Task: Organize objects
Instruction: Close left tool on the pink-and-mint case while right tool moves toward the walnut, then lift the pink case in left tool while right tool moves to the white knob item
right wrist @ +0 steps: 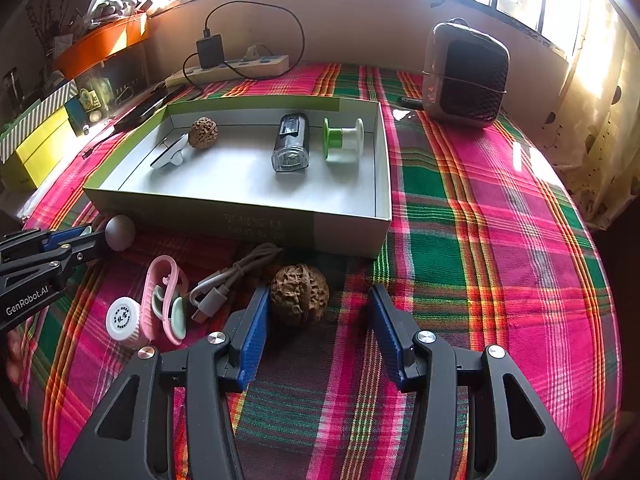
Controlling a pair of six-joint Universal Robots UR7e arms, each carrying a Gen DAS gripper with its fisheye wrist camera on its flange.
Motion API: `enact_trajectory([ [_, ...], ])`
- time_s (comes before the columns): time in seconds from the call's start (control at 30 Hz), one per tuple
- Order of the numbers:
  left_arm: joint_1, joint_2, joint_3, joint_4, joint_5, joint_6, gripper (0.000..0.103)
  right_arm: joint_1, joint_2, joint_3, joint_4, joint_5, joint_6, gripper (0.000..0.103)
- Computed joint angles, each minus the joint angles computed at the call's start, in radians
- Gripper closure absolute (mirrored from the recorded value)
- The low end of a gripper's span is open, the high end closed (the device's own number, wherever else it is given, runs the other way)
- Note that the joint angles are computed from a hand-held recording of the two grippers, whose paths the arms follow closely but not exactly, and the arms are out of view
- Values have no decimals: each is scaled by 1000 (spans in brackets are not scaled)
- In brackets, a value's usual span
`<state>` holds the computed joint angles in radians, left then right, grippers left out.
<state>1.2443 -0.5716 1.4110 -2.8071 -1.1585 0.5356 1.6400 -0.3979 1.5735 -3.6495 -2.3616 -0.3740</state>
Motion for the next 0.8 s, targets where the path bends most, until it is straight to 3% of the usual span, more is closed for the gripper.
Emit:
enact_trajectory([
  [0.03, 2, -1, 0, 0, -3, -5, 84, 0, -1, 1, 0, 2, 0, 55],
  [0.1, 0, -2, 13, -34, 12, 10, 84, 2, 2, 0, -8, 1, -8, 70],
  [0.17, -3, -4, 29, -68, 23, 33, 85, 2, 4, -2, -9, 1, -14, 73],
  [0.5, -12, -13, 114, -305, -15, 212, 85, 8, 14, -12, -13, -7, -43, 74],
  [0.8, -3, -43, 110, -159, -80, 142, 85, 8, 6, 5, -5, 12, -49, 74],
])
